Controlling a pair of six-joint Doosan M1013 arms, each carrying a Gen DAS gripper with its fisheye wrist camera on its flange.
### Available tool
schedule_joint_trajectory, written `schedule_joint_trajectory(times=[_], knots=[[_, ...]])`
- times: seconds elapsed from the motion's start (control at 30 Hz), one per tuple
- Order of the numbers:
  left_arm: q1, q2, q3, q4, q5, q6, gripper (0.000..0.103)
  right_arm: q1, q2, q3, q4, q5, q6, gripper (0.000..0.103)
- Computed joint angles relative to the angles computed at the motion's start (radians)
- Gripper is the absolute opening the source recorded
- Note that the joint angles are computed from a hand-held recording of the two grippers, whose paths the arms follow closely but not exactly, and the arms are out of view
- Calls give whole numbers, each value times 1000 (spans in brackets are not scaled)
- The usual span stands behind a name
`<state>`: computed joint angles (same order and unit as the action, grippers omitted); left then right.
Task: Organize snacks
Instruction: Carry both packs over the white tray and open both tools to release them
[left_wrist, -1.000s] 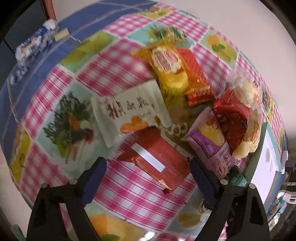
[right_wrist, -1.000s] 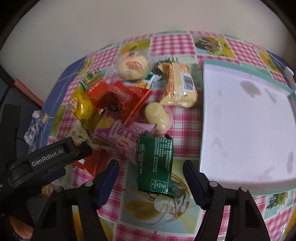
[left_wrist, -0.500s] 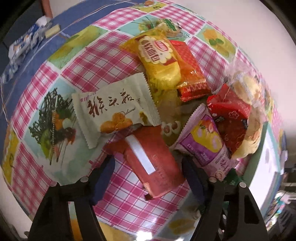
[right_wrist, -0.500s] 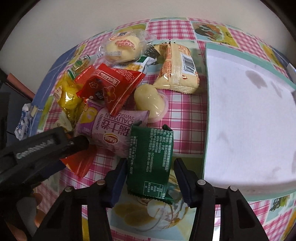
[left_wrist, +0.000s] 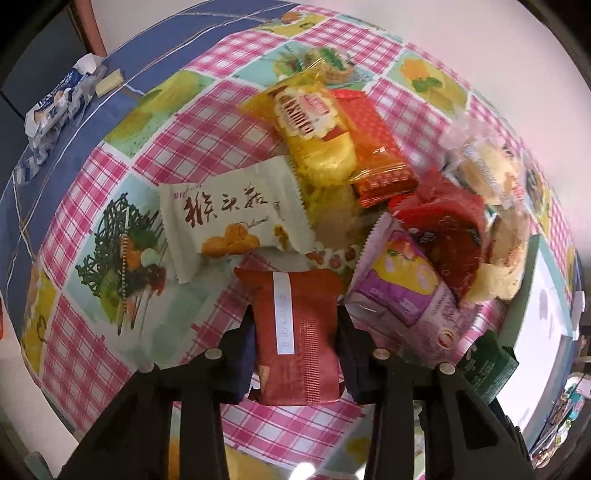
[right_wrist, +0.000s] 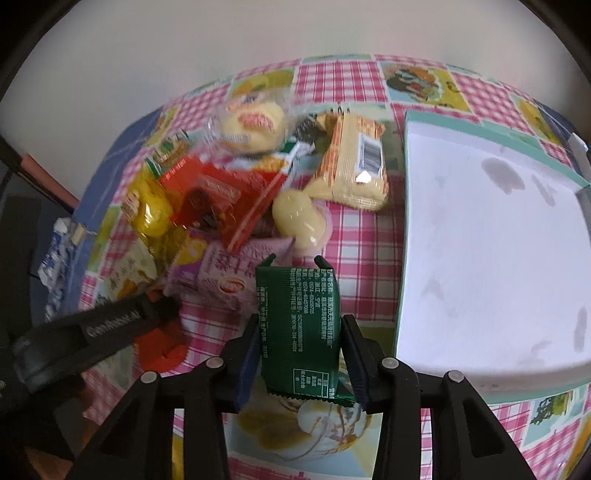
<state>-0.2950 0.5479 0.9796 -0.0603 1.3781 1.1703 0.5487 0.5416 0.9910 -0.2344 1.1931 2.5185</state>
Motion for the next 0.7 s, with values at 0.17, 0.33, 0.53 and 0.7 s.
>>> schedule_joint_trajectory(times=[0.17, 0.33, 0.53, 0.7], knots=[[1, -44, 13, -6, -62, 28, 41, -6, -33, 18, -30, -40, 50, 44], [-37, -60, 0, -71, -116, 132, 41, -29, -73, 60, -106, 6, 191, 44], [-92, -45, -6, -178, -135, 303, 41, -74, -127, 144, -150, 80, 366, 44], [-131, -21, -27, -210, -144, 377, 41, -107, -162, 197, -155, 89, 434, 45]])
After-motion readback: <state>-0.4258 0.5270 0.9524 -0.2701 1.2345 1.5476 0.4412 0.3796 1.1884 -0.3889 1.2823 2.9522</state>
